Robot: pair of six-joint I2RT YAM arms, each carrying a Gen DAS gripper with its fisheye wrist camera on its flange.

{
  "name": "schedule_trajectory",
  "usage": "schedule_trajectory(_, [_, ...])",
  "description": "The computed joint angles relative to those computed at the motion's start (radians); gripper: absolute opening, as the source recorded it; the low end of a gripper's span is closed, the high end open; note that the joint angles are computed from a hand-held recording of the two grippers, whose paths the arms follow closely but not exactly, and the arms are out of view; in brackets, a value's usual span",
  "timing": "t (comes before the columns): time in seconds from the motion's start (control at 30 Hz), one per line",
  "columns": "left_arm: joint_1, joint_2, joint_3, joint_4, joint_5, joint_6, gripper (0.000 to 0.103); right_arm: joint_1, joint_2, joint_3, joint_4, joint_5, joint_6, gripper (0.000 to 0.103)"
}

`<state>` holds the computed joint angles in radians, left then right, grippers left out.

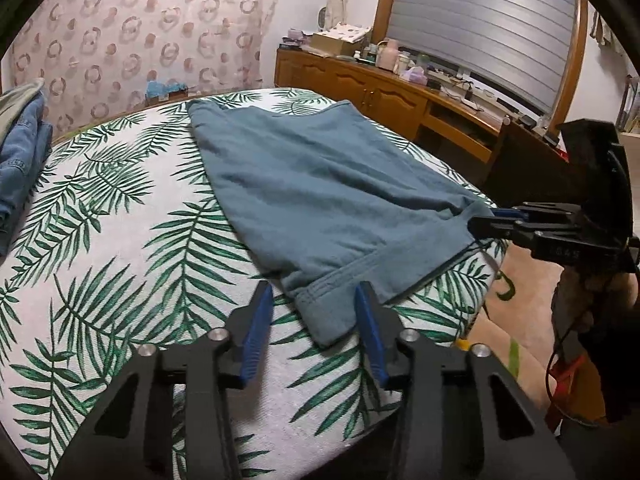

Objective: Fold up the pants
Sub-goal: 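Move the right tool down to the hem of the folded shorts, then close the right tool on the hem while the left tool closes beside it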

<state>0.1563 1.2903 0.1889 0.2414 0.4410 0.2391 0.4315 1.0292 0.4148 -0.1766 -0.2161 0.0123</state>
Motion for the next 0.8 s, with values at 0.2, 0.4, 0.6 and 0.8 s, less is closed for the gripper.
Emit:
schedule_trajectory(0.2, [-0.029, -0.006, -0.006, 0.002, -0.005, -0.022, 0.037, 0.013, -0.008, -0.015, 0.020, 0.002, 0.016, 0.015])
schedule_trajectory(0.4, [-0.006, 0.026, 0.013, 0.008, 0.025, -0.042, 0.037, 0.029, -0.016, -0.025, 0.030, 0.011, 0.034, 0.014])
schedule_trajectory(0.6, [-0.055, 0.012, -0.005, 0.039, -0.038, -0.043, 0.031, 0.030, -0.024, -0.024, 0.034, -0.003, 0.043, 0.011])
schedule_trajectory(0.8, [-0.048, -0.073, -0.019, -0.001, -0.026, -0.034, 0.014, 0.036, -0.043, -0.037, 0.065, -0.028, 0.058, 0.009])
